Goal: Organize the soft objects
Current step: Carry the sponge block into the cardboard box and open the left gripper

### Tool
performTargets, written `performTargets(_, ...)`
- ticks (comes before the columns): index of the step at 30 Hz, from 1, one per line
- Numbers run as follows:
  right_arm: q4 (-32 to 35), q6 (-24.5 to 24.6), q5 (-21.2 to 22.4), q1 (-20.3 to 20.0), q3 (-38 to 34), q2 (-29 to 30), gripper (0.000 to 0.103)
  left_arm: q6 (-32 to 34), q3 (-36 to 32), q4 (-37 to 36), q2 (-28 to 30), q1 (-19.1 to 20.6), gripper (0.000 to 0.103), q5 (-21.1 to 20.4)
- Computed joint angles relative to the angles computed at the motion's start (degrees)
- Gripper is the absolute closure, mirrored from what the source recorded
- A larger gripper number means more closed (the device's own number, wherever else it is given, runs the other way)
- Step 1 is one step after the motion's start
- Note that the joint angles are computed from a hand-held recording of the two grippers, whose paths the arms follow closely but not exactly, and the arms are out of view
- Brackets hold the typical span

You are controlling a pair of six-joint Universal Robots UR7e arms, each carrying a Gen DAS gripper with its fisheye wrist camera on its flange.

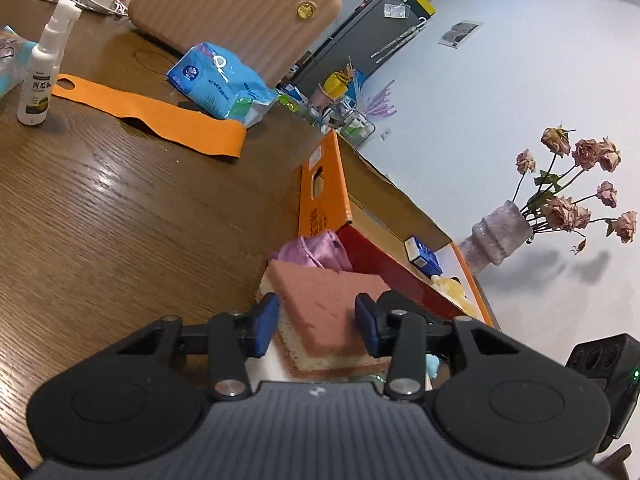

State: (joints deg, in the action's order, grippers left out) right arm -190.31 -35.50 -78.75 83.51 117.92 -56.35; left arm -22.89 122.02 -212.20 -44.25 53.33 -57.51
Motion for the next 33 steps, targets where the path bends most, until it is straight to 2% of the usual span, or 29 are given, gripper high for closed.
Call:
performTargets(5,-3.5,-1.98,2.1,-0.38,4.73,-4.45,0.07,2.91,1.99,-3.2,-0.26,-4.94,0.062,2.71)
performTargets(9,-4.79,-5.08,6.22,-2.8,11.89,-12.95,0.07,3.41,5.22,-5.35,-0.46,-10.81,0.062,3.77)
performTargets(13,-3.76,-9.36,8.68,-8.21,20.53,-23.04,0.07,-0.68,8.32,-4.82,1.95,-16.68,0.062,5.07)
performTargets(17,-0.22,-11.76,9.66,-15.7,27.21,-31.1,0.07,-5.68,10.72,-3.5,6.03,-20.67,0.06,5.44)
performTargets(22,2.85,-15.71,12.07,-23.65,30.82,-34.4,0.069,-11.69,11.48,0.43,8.89,-22.07,0.06,4.99)
performTargets(28,3.72,-18.44,13.79,-27.84,32.83,-34.68,0.065,-14.22,12.86,1.63,9.21,-22.86,0.058,5.17)
performTargets(33,7.3,-19.18,16.49,-29.9,32.5,-36.64,0.06,-15.07,13.02,2.6,8.75,-23.21,0.055,5.96)
